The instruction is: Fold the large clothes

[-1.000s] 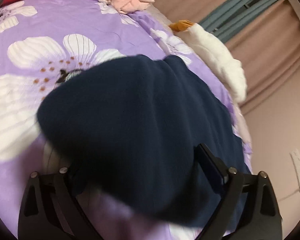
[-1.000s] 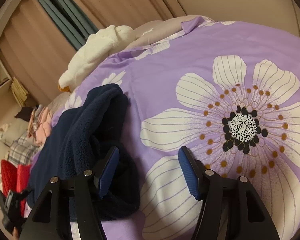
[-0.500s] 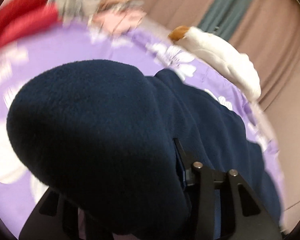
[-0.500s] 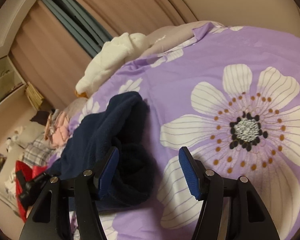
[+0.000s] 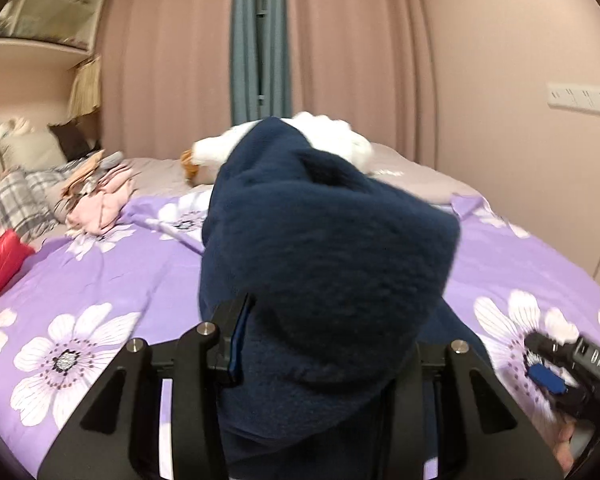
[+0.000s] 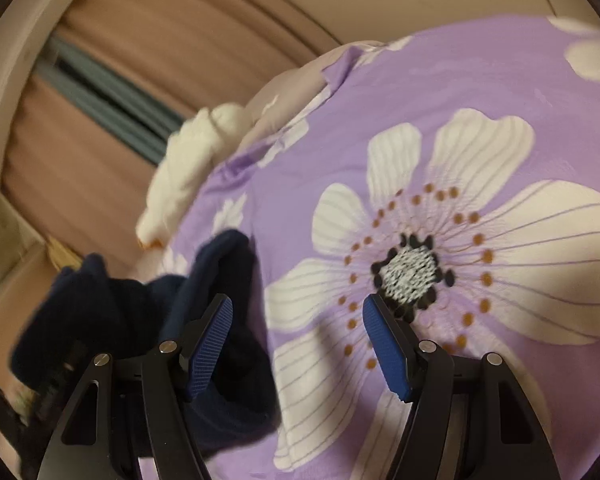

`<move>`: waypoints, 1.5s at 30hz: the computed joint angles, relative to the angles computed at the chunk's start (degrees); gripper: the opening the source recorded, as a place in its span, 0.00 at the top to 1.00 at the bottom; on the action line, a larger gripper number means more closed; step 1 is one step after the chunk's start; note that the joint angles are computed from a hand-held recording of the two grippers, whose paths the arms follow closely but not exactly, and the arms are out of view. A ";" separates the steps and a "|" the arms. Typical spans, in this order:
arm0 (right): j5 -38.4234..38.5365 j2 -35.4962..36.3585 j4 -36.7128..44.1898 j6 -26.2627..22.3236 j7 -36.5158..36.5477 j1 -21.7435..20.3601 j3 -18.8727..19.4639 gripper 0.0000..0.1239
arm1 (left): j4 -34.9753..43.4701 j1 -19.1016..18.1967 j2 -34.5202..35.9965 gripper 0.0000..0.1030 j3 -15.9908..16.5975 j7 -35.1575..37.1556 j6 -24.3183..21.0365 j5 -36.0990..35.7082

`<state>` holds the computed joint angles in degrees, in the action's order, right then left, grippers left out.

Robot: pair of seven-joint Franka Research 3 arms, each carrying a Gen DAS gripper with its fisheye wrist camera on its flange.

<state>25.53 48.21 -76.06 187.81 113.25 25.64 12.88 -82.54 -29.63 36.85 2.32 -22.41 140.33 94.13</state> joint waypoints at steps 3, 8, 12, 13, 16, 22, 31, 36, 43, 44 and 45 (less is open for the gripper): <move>0.31 -0.58 -1.13 1.25 0.08 -0.44 0.14 0.45 | -1.45 1.02 -0.80 0.63 -0.76 -2.66 3.23 -0.75; 0.30 -0.66 0.74 -3.57 4.35 6.50 -10.71 0.45 | 1.65 1.65 1.08 0.63 -1.12 1.54 4.94 -2.98; -0.22 -0.84 -0.45 -0.91 4.47 3.76 -6.81 0.45 | 3.82 1.71 2.48 0.64 -0.33 1.65 11.28 -3.90; -0.47 -0.81 -0.85 0.16 3.74 2.08 -4.40 0.45 | 4.75 1.05 3.24 0.64 -0.28 4.02 11.06 -4.56; -1.97 -0.24 -2.41 4.05 1.54 -4.30 4.64 0.45 | 8.15 -0.45 5.76 0.64 0.05 8.21 12.73 -5.99; -7.05 0.90 -5.15 9.66 3.85 -11.28 13.75 0.45 | 17.54 -3.20 12.51 0.63 1.55 19.04 8.65 -14.85; -7.78 -1.69 -7.41 7.68 5.87 -9.91 9.96 0.45 | 15.69 -3.66 11.46 0.45 5.01 19.26 14.54 -20.92; -6.42 -2.77 -6.51 3.61 4.73 -6.12 4.74 0.45 | 13.78 -2.95 9.92 0.18 4.25 19.76 19.42 -23.34; -1.16 -4.06 -5.72 0.33 5.13 2.47 -6.52 0.45 | 11.85 -4.29 8.26 0.19 5.48 17.69 21.62 -26.14; -0.74 -4.21 -5.74 -0.21 5.43 3.78 -8.32 0.45 | 11.77 -4.20 8.10 0.19 5.14 18.74 21.53 -26.60; -0.60 -4.23 -5.63 -0.72 5.57 4.56 -9.42 0.45 | 11.26 -4.13 7.71 0.19 5.14 18.72 22.75 -26.45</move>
